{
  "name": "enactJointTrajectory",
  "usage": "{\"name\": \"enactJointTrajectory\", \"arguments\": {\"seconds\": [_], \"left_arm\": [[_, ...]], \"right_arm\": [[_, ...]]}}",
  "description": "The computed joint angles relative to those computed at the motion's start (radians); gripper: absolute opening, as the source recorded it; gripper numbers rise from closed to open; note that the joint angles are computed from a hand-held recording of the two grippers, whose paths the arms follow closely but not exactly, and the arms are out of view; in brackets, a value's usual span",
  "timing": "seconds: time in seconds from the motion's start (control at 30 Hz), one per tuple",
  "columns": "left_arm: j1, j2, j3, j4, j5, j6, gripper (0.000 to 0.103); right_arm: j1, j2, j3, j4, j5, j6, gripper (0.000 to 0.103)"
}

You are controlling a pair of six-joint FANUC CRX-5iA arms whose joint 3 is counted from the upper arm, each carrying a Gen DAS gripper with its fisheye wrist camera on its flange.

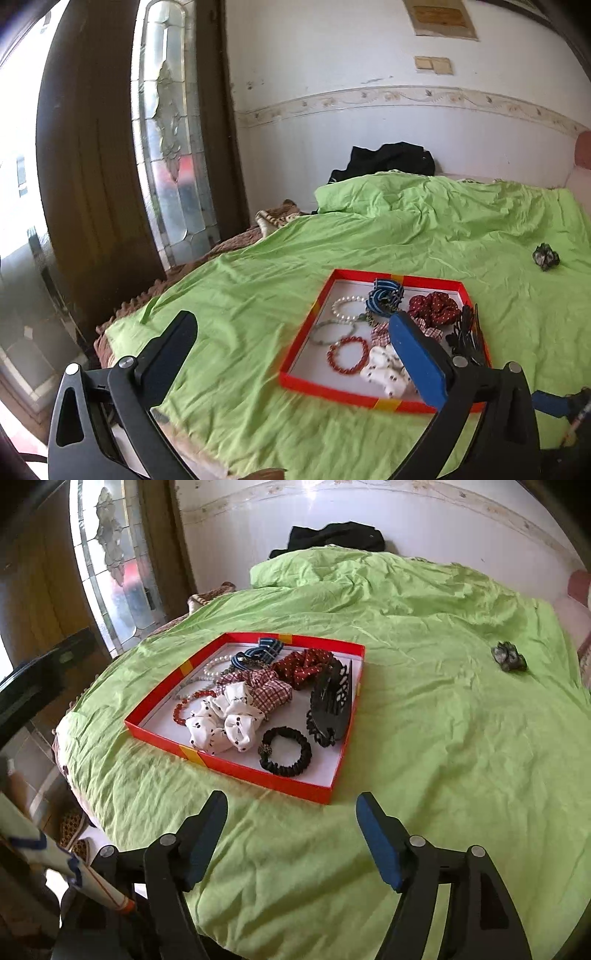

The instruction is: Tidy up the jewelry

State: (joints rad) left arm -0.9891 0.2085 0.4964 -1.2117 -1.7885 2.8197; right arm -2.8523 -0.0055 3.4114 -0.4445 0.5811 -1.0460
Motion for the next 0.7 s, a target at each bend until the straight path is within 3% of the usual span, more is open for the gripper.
{"name": "enactJointTrajectory", "arguments": {"seconds": [0.17,0.33,0.7], "left_arm": [[0.018,-0.062,-0.048,0.109,0.022,0.062,0.103],[0.029,-0.064,-0.056,0.191,0.026,0.042,0.103],[0.029,-0.046,-0.058,0.244,0.028,0.018,0.103]], "right_arm": [[0.018,-0.007,-0.041,0.123,0.044,-0.144,0.078],[0.034,-0.001,-0.070,0.243,0.067,-0.280,0.083],[0.069,0.016,-0.106,0.433,0.095,-0.474,0.085]]}}
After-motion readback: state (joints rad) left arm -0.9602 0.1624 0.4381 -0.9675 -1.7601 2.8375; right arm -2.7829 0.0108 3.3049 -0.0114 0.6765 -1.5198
